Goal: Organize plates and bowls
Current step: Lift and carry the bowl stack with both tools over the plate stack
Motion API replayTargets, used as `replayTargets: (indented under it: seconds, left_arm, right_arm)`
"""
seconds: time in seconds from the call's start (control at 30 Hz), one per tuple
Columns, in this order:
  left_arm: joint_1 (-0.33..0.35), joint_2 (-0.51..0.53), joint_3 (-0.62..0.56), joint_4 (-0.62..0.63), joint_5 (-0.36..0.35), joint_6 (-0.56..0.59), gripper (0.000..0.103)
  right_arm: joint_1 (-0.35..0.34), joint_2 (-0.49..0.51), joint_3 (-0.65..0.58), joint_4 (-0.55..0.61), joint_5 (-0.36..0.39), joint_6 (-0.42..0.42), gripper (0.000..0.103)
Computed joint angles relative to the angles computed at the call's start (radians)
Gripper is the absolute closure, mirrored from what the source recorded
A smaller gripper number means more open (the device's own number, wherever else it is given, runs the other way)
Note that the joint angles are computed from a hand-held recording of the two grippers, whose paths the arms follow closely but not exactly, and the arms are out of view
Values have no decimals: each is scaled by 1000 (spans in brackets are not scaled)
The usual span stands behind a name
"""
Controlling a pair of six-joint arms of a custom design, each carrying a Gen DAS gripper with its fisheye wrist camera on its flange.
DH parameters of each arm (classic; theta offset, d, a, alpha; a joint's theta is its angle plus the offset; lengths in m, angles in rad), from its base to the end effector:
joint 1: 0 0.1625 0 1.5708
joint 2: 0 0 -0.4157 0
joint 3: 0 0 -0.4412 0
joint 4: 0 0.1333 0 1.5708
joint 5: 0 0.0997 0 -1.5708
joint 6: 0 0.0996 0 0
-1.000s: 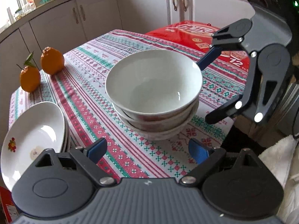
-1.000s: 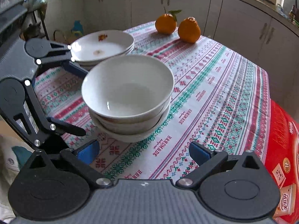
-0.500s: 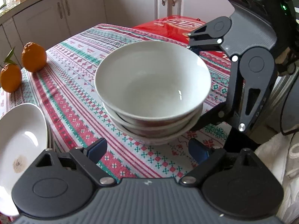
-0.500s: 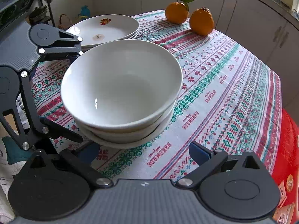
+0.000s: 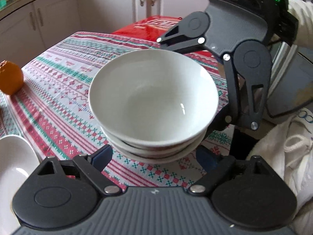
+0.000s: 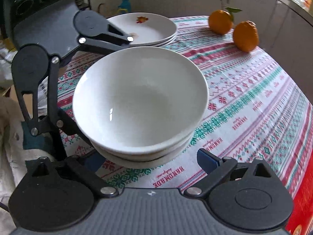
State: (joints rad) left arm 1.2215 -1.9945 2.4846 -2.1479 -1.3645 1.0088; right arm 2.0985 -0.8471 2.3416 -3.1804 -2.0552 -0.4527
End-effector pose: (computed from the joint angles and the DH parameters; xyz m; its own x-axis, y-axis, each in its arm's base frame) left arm 0.0328 -0.3591 0.2453 -0.2048 0.9617 -0.1823 0.9651 0.2295 0.1264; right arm 0.2856 -0.3174 -0.0420 -0.4930 -0.7346 0.4662 -0.7960 0.5971 0.0991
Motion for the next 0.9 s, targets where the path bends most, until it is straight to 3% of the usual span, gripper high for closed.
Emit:
replayTargets:
  seconds: [0.9]
  left_arm:
    - [-5, 58, -63, 81, -5, 91, 19]
  right_arm:
    - [-10, -42, -29, 135, 56, -48, 13]
